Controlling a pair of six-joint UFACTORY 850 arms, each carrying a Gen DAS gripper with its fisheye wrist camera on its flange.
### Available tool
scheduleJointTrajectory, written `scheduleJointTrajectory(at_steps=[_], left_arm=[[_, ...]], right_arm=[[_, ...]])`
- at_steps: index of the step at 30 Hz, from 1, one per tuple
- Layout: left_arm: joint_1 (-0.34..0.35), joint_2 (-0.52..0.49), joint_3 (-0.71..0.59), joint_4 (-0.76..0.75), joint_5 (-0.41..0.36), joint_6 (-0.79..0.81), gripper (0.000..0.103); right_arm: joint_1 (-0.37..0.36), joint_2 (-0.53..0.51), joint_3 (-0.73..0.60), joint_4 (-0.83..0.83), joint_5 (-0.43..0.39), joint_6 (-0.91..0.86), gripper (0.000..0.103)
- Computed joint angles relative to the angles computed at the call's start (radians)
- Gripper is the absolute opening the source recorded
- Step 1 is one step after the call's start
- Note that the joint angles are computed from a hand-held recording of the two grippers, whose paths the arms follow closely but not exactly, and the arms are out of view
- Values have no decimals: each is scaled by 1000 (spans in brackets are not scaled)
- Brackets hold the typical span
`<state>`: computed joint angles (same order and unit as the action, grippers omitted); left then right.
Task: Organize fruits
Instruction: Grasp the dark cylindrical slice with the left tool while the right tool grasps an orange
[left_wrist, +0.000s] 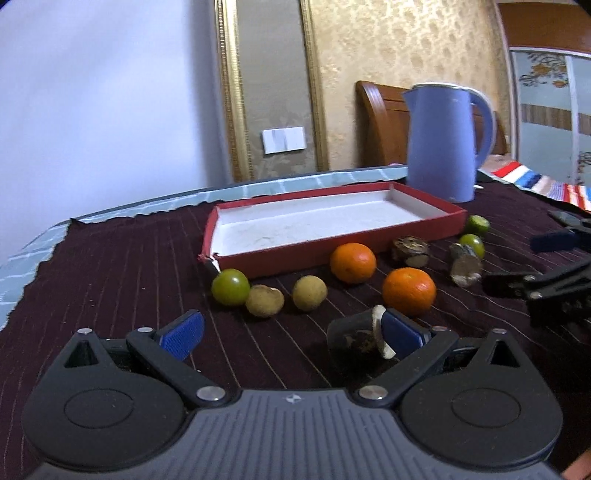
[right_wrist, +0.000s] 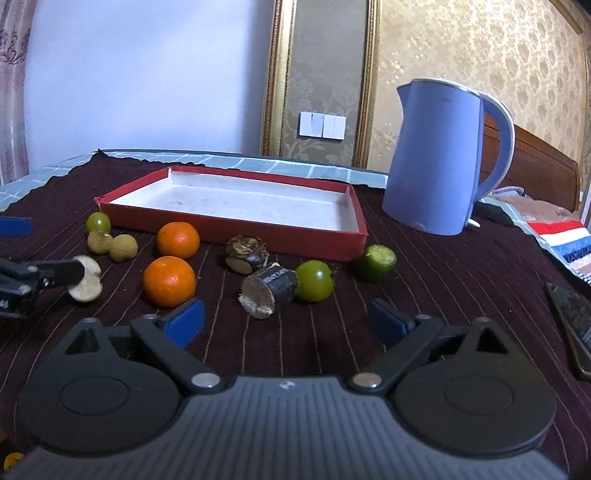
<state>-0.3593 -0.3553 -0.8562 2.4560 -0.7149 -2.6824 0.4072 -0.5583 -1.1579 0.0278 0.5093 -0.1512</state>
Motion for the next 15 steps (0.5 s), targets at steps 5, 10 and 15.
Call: scheduleJointTrajectory(at_steps=[5,10,15], left_arm=[[-4,-6,-8,39,17,-20,103],[-14,-33,-52,37,89,-5,103],[-14,-52,-78,44,137,-11,73]], right_arm=[[0,-4,-3,-7,-5,7,97],[1,-3,-1,5,-2,-7,97],[0,-2,1,15,5,-15,99]])
